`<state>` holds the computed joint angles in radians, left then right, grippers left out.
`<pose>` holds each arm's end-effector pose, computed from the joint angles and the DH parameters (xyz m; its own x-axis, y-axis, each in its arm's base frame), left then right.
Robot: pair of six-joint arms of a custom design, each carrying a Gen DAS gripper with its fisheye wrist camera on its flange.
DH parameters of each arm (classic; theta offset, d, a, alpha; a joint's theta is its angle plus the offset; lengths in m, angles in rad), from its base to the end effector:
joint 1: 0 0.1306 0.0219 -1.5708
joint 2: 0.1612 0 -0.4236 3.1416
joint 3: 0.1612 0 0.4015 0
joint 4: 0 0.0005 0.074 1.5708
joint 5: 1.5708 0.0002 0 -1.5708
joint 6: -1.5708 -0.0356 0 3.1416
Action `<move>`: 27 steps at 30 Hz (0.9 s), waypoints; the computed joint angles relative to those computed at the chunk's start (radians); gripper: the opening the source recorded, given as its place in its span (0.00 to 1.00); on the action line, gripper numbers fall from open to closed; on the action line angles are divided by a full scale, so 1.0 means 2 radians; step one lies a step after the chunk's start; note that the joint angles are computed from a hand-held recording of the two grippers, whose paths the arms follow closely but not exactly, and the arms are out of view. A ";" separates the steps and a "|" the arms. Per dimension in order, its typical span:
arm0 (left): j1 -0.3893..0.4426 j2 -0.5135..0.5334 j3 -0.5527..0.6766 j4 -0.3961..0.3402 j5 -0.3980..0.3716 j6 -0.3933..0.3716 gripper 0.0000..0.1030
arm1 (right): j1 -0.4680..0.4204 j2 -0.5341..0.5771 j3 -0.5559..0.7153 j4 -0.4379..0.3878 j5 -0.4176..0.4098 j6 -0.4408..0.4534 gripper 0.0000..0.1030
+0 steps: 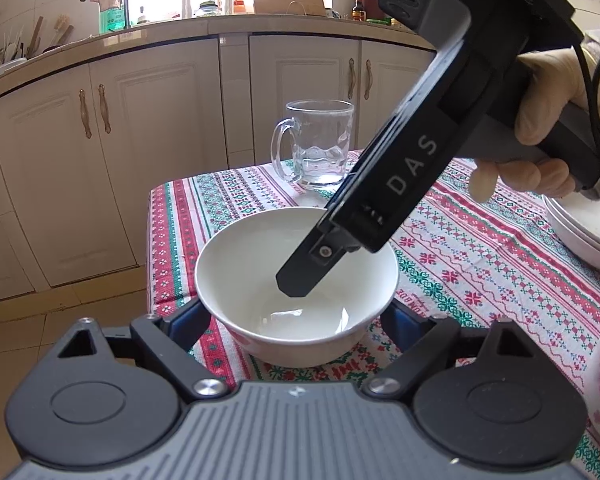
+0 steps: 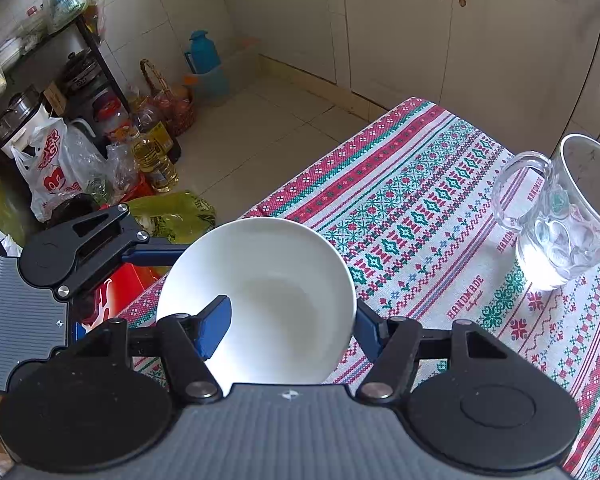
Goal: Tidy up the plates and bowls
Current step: 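Lift the bowl with the right tool and carry it over the nested bowls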
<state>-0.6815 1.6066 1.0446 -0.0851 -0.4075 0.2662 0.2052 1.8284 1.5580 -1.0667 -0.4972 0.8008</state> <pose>0.4198 -0.3230 0.2676 -0.5393 0.1264 -0.8326 0.1979 0.9800 0.0206 0.5892 0.1395 0.3079 -0.4568 -0.7396 -0.4943 -0.8837 0.4411 0.1567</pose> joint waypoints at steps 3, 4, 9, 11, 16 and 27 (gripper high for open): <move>0.000 -0.002 0.002 -0.006 0.004 0.005 0.88 | 0.000 0.000 0.001 -0.001 -0.001 -0.001 0.68; -0.001 -0.003 0.002 -0.007 0.003 0.007 0.88 | -0.001 -0.001 0.000 -0.001 -0.002 -0.002 0.68; -0.011 -0.011 0.004 -0.017 -0.004 0.003 0.88 | -0.007 -0.013 -0.010 -0.004 -0.010 0.005 0.68; -0.016 -0.016 0.006 -0.023 -0.007 0.003 0.88 | -0.011 -0.023 -0.017 -0.005 -0.012 0.009 0.68; -0.034 -0.029 0.012 -0.043 -0.023 0.002 0.88 | -0.020 -0.050 -0.037 -0.005 -0.019 0.018 0.68; -0.082 -0.050 0.028 -0.091 -0.056 0.020 0.88 | -0.052 -0.119 -0.089 -0.020 -0.049 0.049 0.68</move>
